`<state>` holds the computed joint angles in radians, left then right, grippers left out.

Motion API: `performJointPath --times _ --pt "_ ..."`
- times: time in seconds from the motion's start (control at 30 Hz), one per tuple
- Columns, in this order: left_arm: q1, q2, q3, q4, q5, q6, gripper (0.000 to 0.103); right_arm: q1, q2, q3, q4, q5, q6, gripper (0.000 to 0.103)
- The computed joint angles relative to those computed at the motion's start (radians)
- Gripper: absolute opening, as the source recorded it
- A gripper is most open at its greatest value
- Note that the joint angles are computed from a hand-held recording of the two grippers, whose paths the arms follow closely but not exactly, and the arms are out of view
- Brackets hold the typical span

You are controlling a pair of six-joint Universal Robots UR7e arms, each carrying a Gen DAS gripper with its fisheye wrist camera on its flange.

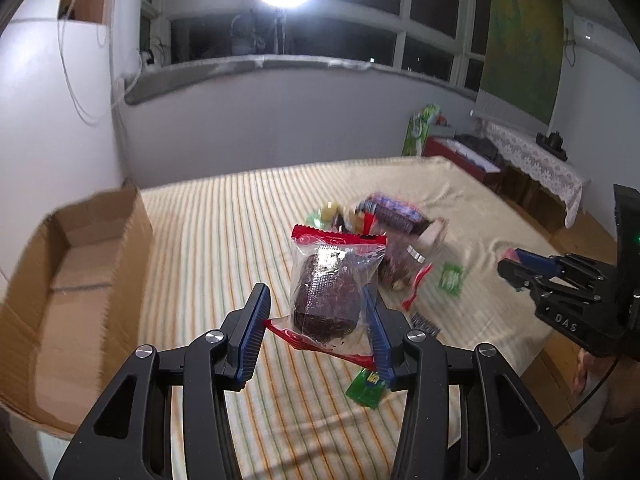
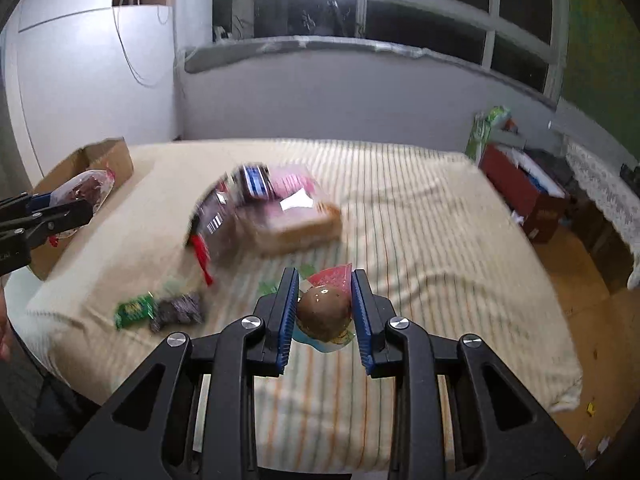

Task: Organize snacks
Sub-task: 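Carry both snacks into the cardboard box and open both tools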

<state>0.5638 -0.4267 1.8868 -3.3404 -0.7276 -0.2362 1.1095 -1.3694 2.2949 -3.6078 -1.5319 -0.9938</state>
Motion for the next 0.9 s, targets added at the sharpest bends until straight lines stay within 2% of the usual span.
performJointPath --times 0.13,0.2,0.43,0.63,0.77,0.9 --pt "-0.042 -0.039 0.032 -0.077 0.038 0.052 0.045 0.067 -0.060 0.036 -0.078 0.051 0.011 0.027" --pt "-0.075 -0.066 0.057 -0.157 0.073 0.103 0.045 0.108 -0.085 0.049 -0.109 0.058 0.009 0.027" --pt "-0.113 -0.127 0.115 -0.291 0.116 0.184 0.045 0.224 -0.081 0.064 -0.148 -0.014 -0.010 0.028" --pt "-0.097 -0.158 0.194 -0.365 0.148 0.164 0.045 0.292 -0.011 0.069 -0.122 -0.077 0.008 0.028" --pt "-0.078 -0.195 0.280 -0.371 0.198 0.099 0.045 0.350 0.089 0.049 -0.106 -0.117 0.008 0.028" --pt "-0.066 -0.245 0.362 -0.341 0.263 0.011 0.045 0.400 0.175 0.032 -0.087 -0.117 -0.005 0.028"
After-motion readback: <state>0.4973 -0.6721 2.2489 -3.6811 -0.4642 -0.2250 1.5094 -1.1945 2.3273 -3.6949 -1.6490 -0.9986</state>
